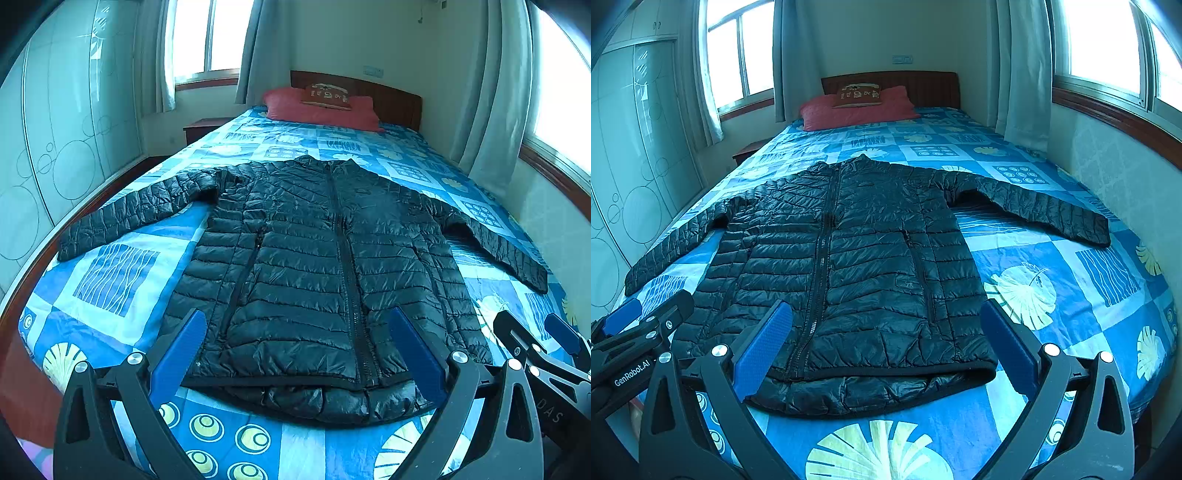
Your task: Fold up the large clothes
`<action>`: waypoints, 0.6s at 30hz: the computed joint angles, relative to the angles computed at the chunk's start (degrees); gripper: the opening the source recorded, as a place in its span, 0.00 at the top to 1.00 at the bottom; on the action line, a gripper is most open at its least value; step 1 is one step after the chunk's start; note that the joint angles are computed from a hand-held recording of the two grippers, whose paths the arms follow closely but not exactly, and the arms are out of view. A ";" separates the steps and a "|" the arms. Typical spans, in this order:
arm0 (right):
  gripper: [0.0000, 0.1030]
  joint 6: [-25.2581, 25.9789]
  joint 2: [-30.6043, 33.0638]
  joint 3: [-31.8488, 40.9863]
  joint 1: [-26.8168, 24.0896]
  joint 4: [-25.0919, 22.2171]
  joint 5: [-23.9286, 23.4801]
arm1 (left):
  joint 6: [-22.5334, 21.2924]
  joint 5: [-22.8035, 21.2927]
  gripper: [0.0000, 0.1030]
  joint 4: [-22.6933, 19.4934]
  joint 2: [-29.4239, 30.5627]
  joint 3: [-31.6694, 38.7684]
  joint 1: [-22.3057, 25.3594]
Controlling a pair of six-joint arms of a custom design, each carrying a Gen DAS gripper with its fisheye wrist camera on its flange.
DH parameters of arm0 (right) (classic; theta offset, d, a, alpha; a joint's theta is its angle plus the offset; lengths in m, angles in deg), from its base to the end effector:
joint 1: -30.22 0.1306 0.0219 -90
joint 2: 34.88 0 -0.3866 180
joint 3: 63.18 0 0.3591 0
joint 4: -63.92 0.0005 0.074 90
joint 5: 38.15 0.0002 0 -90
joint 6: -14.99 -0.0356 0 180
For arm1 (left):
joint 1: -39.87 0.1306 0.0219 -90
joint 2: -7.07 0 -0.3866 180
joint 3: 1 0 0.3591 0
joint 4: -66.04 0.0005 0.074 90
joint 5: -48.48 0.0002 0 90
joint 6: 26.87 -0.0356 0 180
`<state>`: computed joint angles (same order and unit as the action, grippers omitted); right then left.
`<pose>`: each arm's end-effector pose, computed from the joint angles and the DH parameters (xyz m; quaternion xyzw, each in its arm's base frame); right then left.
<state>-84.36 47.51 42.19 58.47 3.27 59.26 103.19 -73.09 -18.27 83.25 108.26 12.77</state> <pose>0.3439 0.1790 0.5870 -0.1189 0.8882 0.0869 0.4353 0.2714 -0.1185 0.6205 -0.1922 0.8917 0.0371 0.4080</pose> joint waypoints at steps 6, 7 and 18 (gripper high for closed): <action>0.02 -0.21 -0.03 -0.09 0.26 -0.03 0.22 | 0.03 -0.08 0.05 -0.10 0.00 0.03 0.02; 0.02 -0.19 0.04 0.01 0.18 -0.16 0.07 | -0.03 -0.05 0.05 -0.06 -0.04 0.00 0.04; 0.02 -0.21 0.15 -0.38 0.14 0.28 0.02 | 0.10 -0.06 0.05 -0.22 0.09 0.12 0.01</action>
<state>-84.57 47.66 41.81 58.60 3.55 59.28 103.29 -73.15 -18.49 83.34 108.38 12.78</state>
